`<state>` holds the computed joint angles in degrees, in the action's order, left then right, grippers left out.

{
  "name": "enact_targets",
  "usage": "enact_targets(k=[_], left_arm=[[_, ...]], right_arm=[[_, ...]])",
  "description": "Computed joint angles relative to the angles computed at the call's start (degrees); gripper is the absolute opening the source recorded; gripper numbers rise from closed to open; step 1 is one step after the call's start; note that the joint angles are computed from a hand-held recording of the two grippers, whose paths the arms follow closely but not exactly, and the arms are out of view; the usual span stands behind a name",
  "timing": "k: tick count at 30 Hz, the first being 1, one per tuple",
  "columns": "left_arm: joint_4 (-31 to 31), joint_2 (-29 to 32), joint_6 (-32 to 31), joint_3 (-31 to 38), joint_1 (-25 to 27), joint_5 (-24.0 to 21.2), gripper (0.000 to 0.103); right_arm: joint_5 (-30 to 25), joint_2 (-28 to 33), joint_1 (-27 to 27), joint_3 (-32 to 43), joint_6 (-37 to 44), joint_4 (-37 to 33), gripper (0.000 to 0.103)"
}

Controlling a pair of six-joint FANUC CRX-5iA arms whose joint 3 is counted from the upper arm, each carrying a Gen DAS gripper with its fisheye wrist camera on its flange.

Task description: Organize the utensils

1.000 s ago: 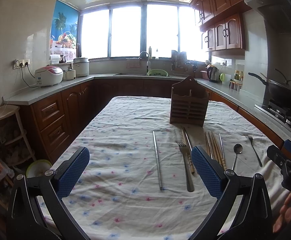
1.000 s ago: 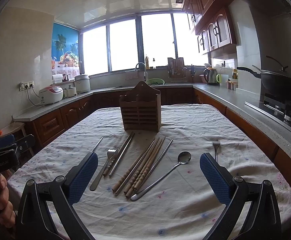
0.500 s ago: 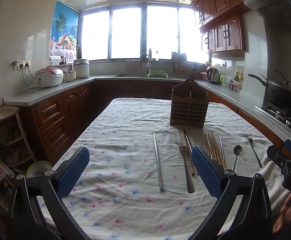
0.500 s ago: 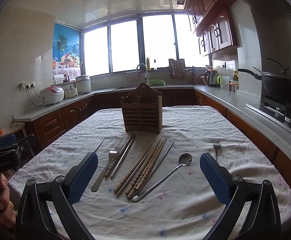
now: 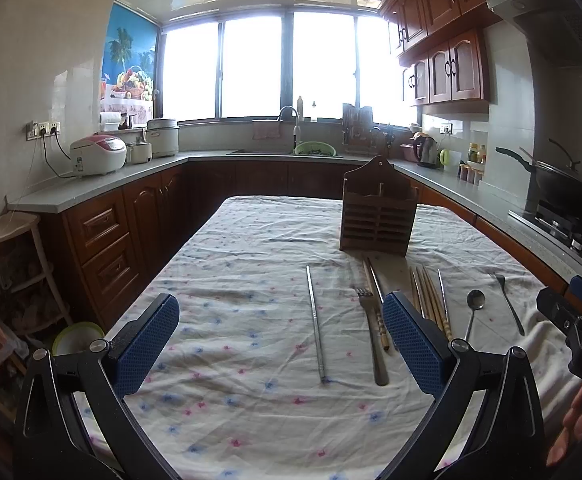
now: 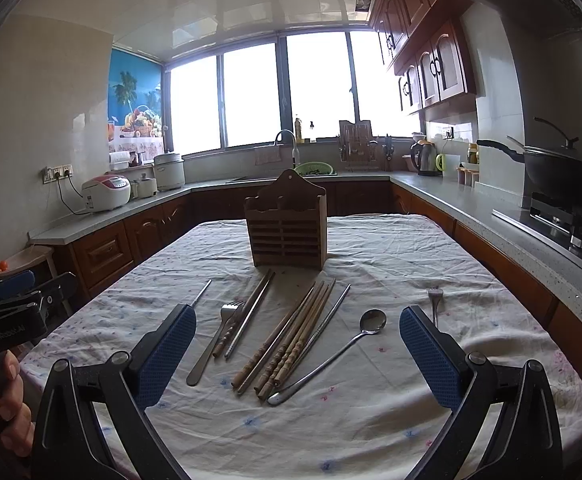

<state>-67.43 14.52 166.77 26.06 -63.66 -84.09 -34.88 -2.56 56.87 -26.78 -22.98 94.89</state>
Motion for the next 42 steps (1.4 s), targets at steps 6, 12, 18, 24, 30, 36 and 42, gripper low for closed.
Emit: enact_targets(k=[6, 12, 18, 24, 30, 36, 42], left_arm=[[0.00, -0.01, -0.01, -0.04, 0.01, 0.05, 0.103], [0.02, 0.02, 0.05, -0.05, 0.01, 0.10, 0.103], [0.32, -0.03, -0.11, -0.10, 0.17, 0.25, 0.103], [2.35, -0.08, -0.50, -0.04, 2.02, 1.45, 0.103], [9.23, -0.16, -4.25, 0.48, 7.13, 4.99, 0.103], [17.77, 0.93, -9.78, 2.06, 13.75, 8.84, 0.103], [24.57, 2.63, -15.42, 4.06, 19.11, 12.07, 0.103]], right_arm=[[-0.04, 0.00, 0.07, -0.01, -0.42, 0.27, 0.103], [-0.05, 0.04, 0.30, 0.13, -0.23, 0.06, 0.103], [0.14, 0.14, 0.44, 0.38, -0.15, -0.08, 0.103], [1.30, 0.59, -0.02, 1.30, 1.16, -2.28, 0.103], [3.28, 1.95, -0.70, 3.79, 7.25, -9.72, 0.103], [5.97, 4.06, -2.27, 7.48, 14.33, -19.09, 0.103], [6.72, 6.94, -3.62, 12.12, 21.21, -28.35, 0.100]])
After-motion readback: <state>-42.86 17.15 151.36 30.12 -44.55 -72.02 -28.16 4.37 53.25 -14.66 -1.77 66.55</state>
